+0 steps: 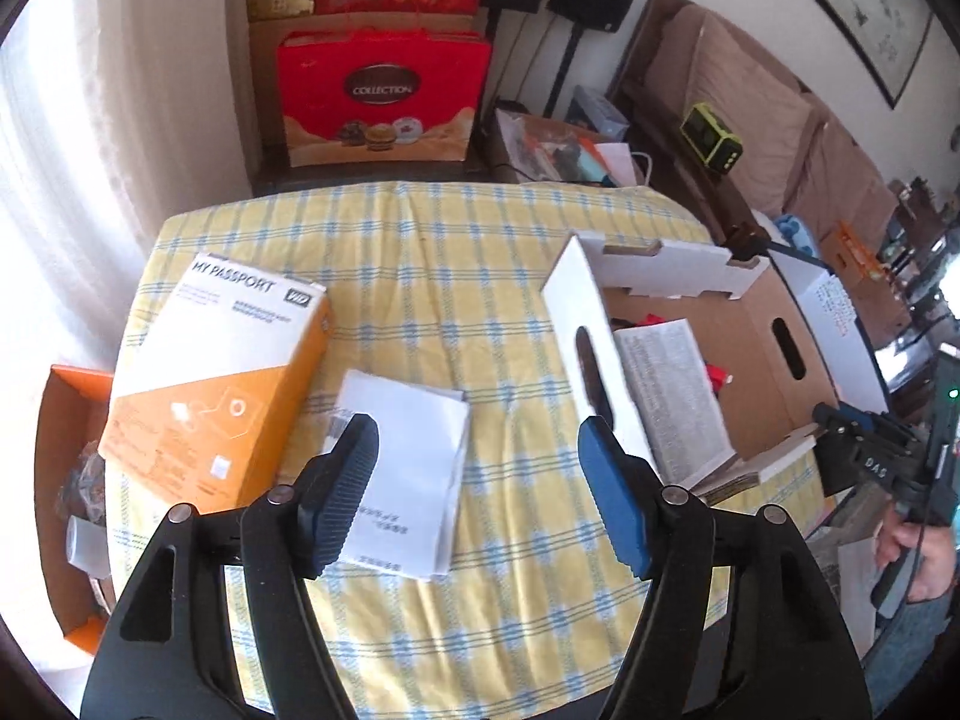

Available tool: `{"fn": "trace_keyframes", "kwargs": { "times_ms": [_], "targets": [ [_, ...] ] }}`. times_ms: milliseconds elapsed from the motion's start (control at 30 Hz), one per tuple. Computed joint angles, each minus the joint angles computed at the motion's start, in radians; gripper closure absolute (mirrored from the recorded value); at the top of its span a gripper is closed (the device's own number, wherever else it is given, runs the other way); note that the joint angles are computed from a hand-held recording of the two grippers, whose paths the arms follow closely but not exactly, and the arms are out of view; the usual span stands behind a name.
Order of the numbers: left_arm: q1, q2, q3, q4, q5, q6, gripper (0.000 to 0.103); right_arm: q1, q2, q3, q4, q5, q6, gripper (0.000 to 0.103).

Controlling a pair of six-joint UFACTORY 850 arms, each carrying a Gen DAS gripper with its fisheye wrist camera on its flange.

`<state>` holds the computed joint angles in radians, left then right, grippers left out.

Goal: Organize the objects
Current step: 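Reach the left tool to the white barcode paper and grasp it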

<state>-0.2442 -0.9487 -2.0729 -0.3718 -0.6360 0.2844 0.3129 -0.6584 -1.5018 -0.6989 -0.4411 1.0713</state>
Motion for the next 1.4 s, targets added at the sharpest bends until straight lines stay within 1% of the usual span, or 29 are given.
{"fn": "trace_keyframes", "kwargs": {
  "times_ms": [300,400,600,667,700,800,833,867,900,933,967,1000,1033,1100,1167,1267,1333,1400],
  "targets": [
    [0.018,0.003,0.070,0.085,-0.001,-0.051,0.036,-0.001,0.000,0.001,-0.004,-0.003,0.002,0.074],
    [0.017,-0.001,0.078,0.138,0.002,-0.091,0.036,-0.002,0.000,0.001,-0.003,-0.003,0.001,0.074],
    [0.018,-0.038,0.047,0.221,-0.054,-0.169,0.036,-0.001,0.000,0.001,-0.011,-0.007,0.009,0.073],
    [0.021,-0.051,0.037,0.220,-0.067,-0.176,0.036,-0.001,0.000,0.001,-0.011,-0.007,0.009,0.073],
    [0.023,-0.048,0.047,0.207,-0.053,-0.167,0.034,-0.002,0.001,0.004,-0.009,-0.003,0.007,0.073],
    [0.026,-0.043,0.058,0.188,-0.037,-0.154,0.035,-0.002,0.000,0.001,-0.002,-0.003,0.003,0.073],
    [0.026,-0.040,0.064,0.192,-0.029,-0.157,0.036,-0.001,-0.001,-0.001,-0.002,-0.005,0.002,0.073],
    [0.025,-0.031,0.080,0.198,-0.011,-0.156,0.049,-0.001,-0.001,-0.001,-0.002,-0.005,0.002,0.073],
    [0.023,-0.024,0.089,0.202,0.001,-0.152,0.058,-0.001,-0.001,-0.001,-0.002,-0.005,0.004,0.073],
    [0.022,-0.019,0.098,0.207,0.009,-0.150,0.061,-0.001,-0.001,-0.001,-0.002,-0.005,0.004,0.073],
    [0.022,-0.015,0.101,0.197,0.013,-0.135,0.070,-0.001,-0.001,-0.001,-0.002,-0.005,0.004,0.073],
    [0.022,-0.013,0.102,0.190,0.012,-0.125,0.074,-0.001,-0.001,-0.001,-0.001,-0.006,0.002,0.073],
    [0.021,-0.014,0.098,0.193,0.011,-0.123,0.076,0.000,-0.001,-0.002,0.000,-0.008,0.001,0.073],
    [0.018,-0.011,0.100,0.205,0.021,-0.122,0.083,0.000,-0.002,-0.005,0.004,-0.010,-0.002,0.073],
    [0.018,-0.010,0.097,0.179,0.025,-0.101,0.088,-0.001,-0.002,-0.005,0.004,-0.011,-0.003,0.073],
    [0.027,0.003,0.107,0.098,0.040,-0.051,0.094,0.000,-0.002,-0.005,0.004,-0.011,-0.003,0.073],
    [0.035,0.011,0.112,0.033,0.042,-0.012,0.096,0.000,-0.002,-0.005,0.004,-0.011,-0.003,0.073],
    [0.047,0.022,0.120,-0.065,0.038,0.053,0.097,0.000,-0.002,-0.005,0.004,-0.013,-0.004,0.073]
  ]
}}
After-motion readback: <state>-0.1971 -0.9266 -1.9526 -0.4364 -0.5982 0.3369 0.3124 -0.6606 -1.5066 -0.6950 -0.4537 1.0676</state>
